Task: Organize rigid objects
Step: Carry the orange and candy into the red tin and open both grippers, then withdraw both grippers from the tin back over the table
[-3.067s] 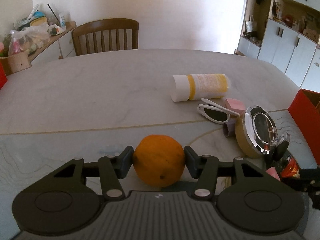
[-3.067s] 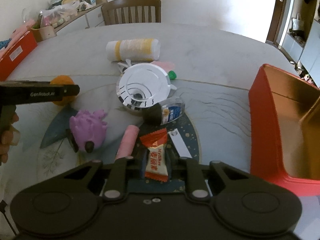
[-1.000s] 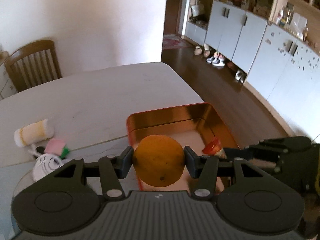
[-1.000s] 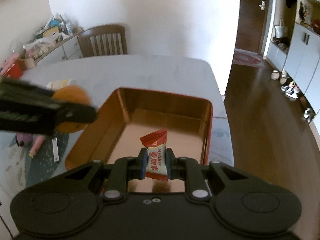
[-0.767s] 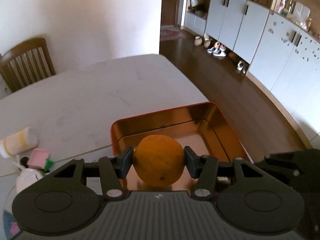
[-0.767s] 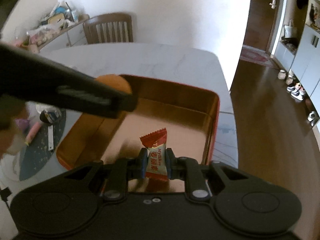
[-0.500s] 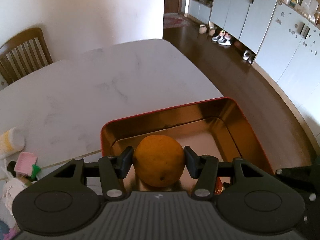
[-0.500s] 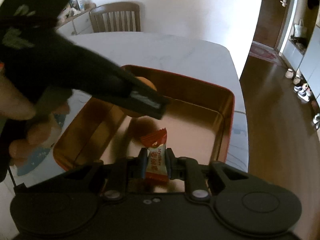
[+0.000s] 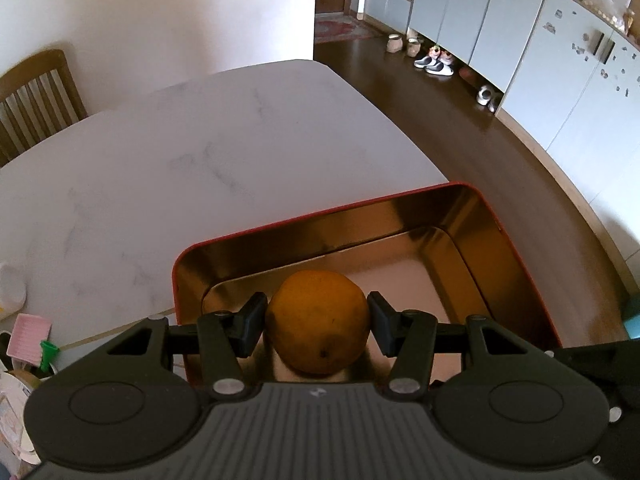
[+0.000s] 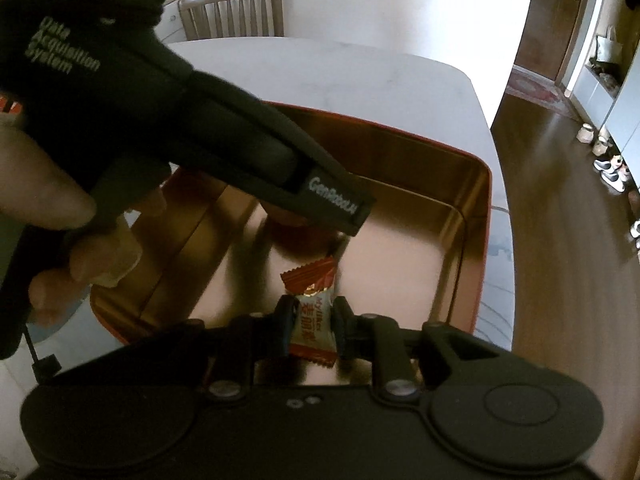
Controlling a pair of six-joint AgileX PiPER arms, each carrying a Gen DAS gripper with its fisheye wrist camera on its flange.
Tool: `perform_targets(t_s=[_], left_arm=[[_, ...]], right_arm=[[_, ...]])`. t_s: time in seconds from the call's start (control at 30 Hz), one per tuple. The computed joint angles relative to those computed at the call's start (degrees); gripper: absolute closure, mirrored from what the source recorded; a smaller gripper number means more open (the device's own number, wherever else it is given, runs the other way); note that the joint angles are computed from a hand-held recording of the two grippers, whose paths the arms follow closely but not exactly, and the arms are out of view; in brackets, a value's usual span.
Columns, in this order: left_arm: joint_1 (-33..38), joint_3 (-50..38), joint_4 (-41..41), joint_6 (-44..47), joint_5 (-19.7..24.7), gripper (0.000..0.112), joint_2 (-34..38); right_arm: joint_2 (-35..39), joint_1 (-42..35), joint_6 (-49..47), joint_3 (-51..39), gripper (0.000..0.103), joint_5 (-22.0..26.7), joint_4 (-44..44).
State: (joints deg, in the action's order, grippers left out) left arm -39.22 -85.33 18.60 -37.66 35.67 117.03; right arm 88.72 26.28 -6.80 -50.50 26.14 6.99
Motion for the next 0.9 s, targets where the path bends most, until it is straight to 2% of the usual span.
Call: perform_targets(t_s=[0.17, 0.4, 0.6, 0.83, 0.9], left_arm=[[0.1, -1.5, -1.5, 1.1, 2.0, 0.058, 0.3], [-1.4, 1.0, 2.2, -2.9, 0.9, 0.054, -3.4], [-2.9, 5.8, 6.4, -7.6, 0.6, 0.054, -8.9], [-5.4, 11.8, 12.2, -14.8, 0.9, 0.053, -15.9], [-6.4, 14.0, 14.2, -17.3, 1.1, 0.049, -18.3]], right_arm=[[-1.3, -1.0, -0.9, 1.5, 0.077, -1.0, 1.9], [-5.0, -3.8, -6.2, 3.5, 0.069, -1.4, 7.9], [-9.0, -6.3, -11.0, 5.9, 0.064, -1.4, 13.6], [-14.7, -7.8, -11.9, 7.3, 0.051, 0.6, 16.2], [-16.4, -7.8, -11.5, 8.1, 0.046, 0.5, 16.5]])
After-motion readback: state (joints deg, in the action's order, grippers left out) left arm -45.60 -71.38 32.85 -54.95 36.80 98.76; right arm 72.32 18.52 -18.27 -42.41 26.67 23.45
